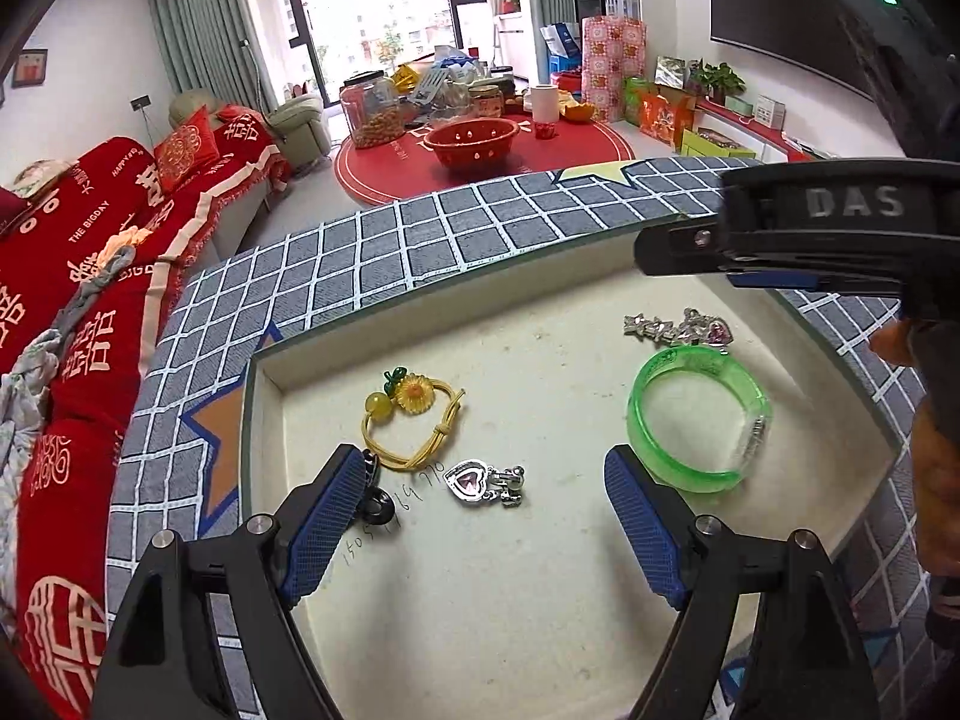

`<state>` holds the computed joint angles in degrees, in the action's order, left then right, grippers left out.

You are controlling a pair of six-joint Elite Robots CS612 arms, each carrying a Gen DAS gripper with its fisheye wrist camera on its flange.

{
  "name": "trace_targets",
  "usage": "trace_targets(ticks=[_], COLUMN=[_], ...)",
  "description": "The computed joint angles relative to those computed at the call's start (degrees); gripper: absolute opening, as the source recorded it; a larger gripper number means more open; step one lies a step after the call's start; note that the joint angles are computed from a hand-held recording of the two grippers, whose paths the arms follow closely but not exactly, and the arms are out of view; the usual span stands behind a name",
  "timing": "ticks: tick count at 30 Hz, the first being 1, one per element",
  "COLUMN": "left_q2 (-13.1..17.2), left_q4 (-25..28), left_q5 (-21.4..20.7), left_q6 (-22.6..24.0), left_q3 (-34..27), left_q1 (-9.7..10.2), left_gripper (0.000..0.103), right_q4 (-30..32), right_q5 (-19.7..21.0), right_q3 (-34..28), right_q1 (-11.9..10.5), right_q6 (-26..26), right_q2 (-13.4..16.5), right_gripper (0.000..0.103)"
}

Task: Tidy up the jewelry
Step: 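Move both tools back over the coil hair tie and beaded bracelet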

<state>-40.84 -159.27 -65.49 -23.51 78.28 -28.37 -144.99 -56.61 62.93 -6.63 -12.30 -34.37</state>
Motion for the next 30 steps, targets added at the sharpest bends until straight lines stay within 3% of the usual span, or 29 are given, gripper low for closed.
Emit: trace_targets(ticks=[4,5,7,11,13,14,17,30], left_q2=[-1.2,-1.5,-2.4,-4.1,-4.9,-5.5,-6.9,-10.1], left_q4=[-1.7,-2.3,-3.2,-7.0,-8.1,-8.6,-10.1,-10.7], left_q5=[0.7,0.8,1.5,2.2,2.0,2.0,2.4,-5.6], left_q6=[-0.7,-0.8,-1.2,-1.4,-1.3,-1.4,-2.5,-3.5], left_q3=[1.6,2.1,3.2,6.4,7.4,8.4,10.5,17.2], left_q1=[-0.1,-0.12,-0.23,-0.57,-0.68,-0.83,-1.19,-2.46], left_gripper=[0.093,0.093,0.103,0.103,0.103,0.103,0.103,0.103], right_q4=[-1.5,-2.1,-4.1,-7.4,-9.8,-11.5,-16.3,-17.0], right_q5=[2.0,2.3,3.1,4.2,3.9,3.4,2.7,2.2], right_q3=[2.3,3.0,4.8,8.3,10.4,11.5,14.6,24.8], right_q1=[-0.9,-1.1,-1.7,-2.7,-3.1,-3.2,-3.7,-6.4], right_q6=[1.8,2.2,3.4,4.4,4.6,4.8,5.1,0.9], right_q2=[-1.6,-2.0,-3.0,-5.2,-6.5,-7.2,-8.9,-16.0], right_gripper=[0.074,0.082,0.084,0.084,0.091,0.103,0.103,0.103])
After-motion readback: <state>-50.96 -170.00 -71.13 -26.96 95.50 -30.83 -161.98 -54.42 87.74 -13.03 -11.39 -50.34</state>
